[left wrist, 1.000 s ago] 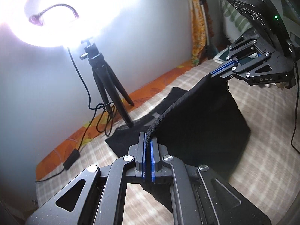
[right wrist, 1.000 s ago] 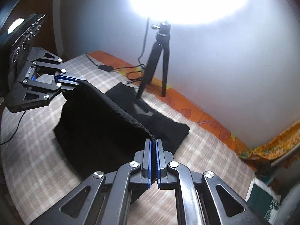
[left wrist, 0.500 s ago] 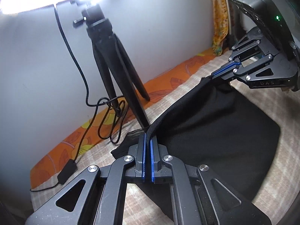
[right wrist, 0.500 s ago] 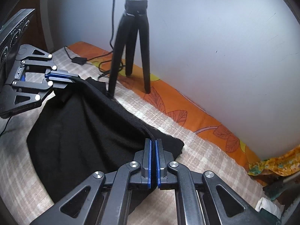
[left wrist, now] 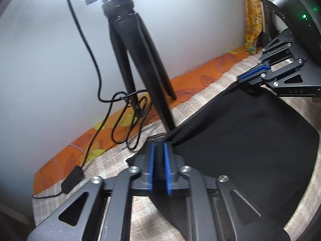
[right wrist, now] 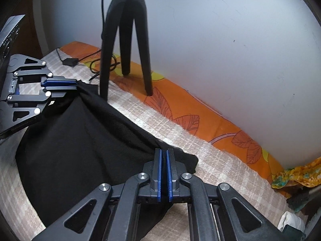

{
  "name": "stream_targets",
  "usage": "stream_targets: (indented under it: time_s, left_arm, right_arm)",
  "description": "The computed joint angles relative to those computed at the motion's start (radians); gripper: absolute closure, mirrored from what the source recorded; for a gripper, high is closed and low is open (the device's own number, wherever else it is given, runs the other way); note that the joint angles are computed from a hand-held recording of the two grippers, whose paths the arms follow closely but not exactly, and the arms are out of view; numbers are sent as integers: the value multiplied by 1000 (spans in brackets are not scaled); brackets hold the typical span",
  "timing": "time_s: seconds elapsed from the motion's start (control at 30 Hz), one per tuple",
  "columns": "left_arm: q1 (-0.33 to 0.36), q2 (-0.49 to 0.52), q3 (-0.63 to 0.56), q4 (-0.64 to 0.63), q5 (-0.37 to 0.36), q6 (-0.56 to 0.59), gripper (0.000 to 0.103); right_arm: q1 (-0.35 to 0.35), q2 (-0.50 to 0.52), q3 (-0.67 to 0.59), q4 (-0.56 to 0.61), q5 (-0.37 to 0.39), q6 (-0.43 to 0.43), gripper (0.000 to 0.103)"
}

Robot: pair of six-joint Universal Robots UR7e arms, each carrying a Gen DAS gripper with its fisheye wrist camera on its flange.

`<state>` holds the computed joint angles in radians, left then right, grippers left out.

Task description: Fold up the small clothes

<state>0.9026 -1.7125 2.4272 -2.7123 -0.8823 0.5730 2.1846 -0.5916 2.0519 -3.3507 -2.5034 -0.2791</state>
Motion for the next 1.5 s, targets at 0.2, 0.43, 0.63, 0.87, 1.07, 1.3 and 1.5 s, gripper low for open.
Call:
stream_targets:
  time_s: [0.2,0.43,0.63,0.87,1.07,1.3,1.5]
  left_arm:
    - [4,1,-2,-73,47,-10,71]
    - [56,-81,-68,41,-44,-107,58]
    - [208,-82,-198,340,-357,-272,40]
    - [276,-32,-228,356,-424,-356,40]
    - [280,6,-213,292,-395,-371,48]
    - [320,29,-238,247,-442,-386,62]
    - [325,29,-240,269,-462,-363,62]
  right_arm:
    - [-24,-35,32,-52,27,61,77]
    - [-68,-125,139,-102,161,184,57]
    - [-140,-189,241,-215,367,271,39]
    - [-188,-195,244,-196,454,289,39]
    - [-214,-169,229,-214,478,283,39]
    - [-219,-171,227,-224,496,265,39]
    - [-220,-158,220,-245,507,250,40]
